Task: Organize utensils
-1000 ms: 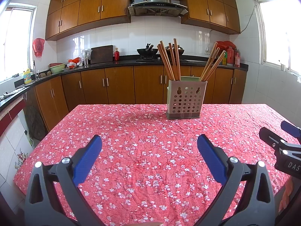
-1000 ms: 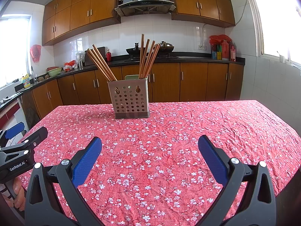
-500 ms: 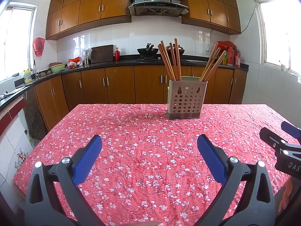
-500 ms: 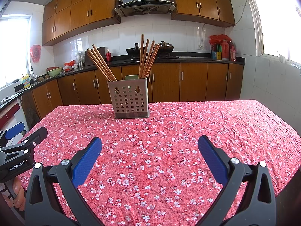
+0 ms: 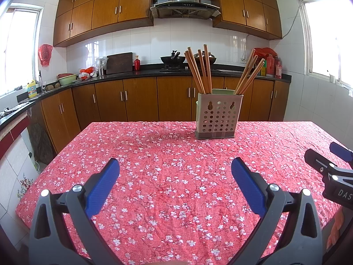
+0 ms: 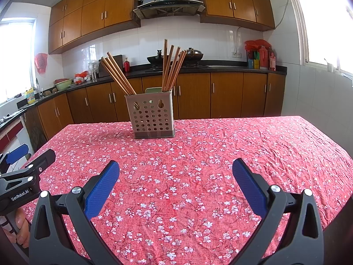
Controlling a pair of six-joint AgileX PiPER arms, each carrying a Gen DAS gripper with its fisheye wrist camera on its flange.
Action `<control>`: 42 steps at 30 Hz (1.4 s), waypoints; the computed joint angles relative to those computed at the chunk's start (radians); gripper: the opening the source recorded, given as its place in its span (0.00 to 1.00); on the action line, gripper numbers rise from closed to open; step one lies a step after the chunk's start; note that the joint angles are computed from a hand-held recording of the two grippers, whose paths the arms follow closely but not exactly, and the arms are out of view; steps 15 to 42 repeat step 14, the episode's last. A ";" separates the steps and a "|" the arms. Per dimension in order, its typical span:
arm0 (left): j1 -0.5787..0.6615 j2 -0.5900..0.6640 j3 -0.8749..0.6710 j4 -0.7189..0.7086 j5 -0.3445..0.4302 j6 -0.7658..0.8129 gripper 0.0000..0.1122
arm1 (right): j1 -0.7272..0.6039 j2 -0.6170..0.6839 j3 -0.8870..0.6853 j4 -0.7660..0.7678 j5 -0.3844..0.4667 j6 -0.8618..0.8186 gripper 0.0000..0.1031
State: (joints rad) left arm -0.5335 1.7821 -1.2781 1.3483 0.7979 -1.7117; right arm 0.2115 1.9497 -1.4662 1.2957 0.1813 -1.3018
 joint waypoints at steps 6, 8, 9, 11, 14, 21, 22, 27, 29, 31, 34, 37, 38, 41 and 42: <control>0.001 0.000 0.001 0.000 0.000 -0.001 0.88 | 0.000 0.002 -0.002 -0.006 0.001 0.008 0.98; 0.002 0.000 0.001 -0.001 -0.002 0.000 0.88 | 0.000 0.000 0.004 0.018 -0.001 -0.016 0.98; 0.002 0.002 0.000 -0.004 -0.003 0.003 0.88 | 0.000 0.000 0.005 0.018 -0.002 -0.016 0.98; 0.003 0.004 -0.004 -0.009 -0.003 0.006 0.88 | 0.001 -0.001 0.005 0.015 -0.002 -0.012 0.98; 0.001 0.005 -0.004 -0.012 -0.003 0.006 0.88 | 0.000 -0.001 0.004 0.006 -0.001 -0.002 0.98; 0.001 0.005 -0.004 -0.012 -0.003 0.006 0.88 | 0.000 -0.001 0.004 0.006 -0.001 -0.002 0.98; 0.001 0.005 -0.004 -0.012 -0.003 0.006 0.88 | 0.000 -0.001 0.004 0.006 -0.001 -0.002 0.98; 0.001 0.005 -0.004 -0.012 -0.003 0.006 0.88 | 0.000 -0.001 0.004 0.006 -0.001 -0.002 0.98; 0.001 0.005 -0.004 -0.012 -0.003 0.006 0.88 | 0.000 -0.001 0.004 0.006 -0.001 -0.002 0.98; 0.001 0.005 -0.004 -0.012 -0.003 0.006 0.88 | 0.000 -0.001 0.004 0.006 -0.001 -0.002 0.98; 0.001 0.005 -0.004 -0.012 -0.003 0.006 0.88 | 0.000 -0.001 0.004 0.006 -0.001 -0.002 0.98; 0.001 0.005 -0.004 -0.012 -0.003 0.006 0.88 | 0.000 -0.001 0.004 0.006 -0.001 -0.002 0.98; 0.001 0.005 -0.004 -0.012 -0.003 0.006 0.88 | 0.000 -0.001 0.004 0.006 -0.001 -0.002 0.98; 0.001 0.005 -0.004 -0.012 -0.003 0.006 0.88 | 0.000 -0.001 0.004 0.006 -0.001 -0.002 0.98; 0.001 0.005 -0.004 -0.012 -0.003 0.006 0.88 | 0.000 -0.001 0.004 0.006 -0.001 -0.002 0.98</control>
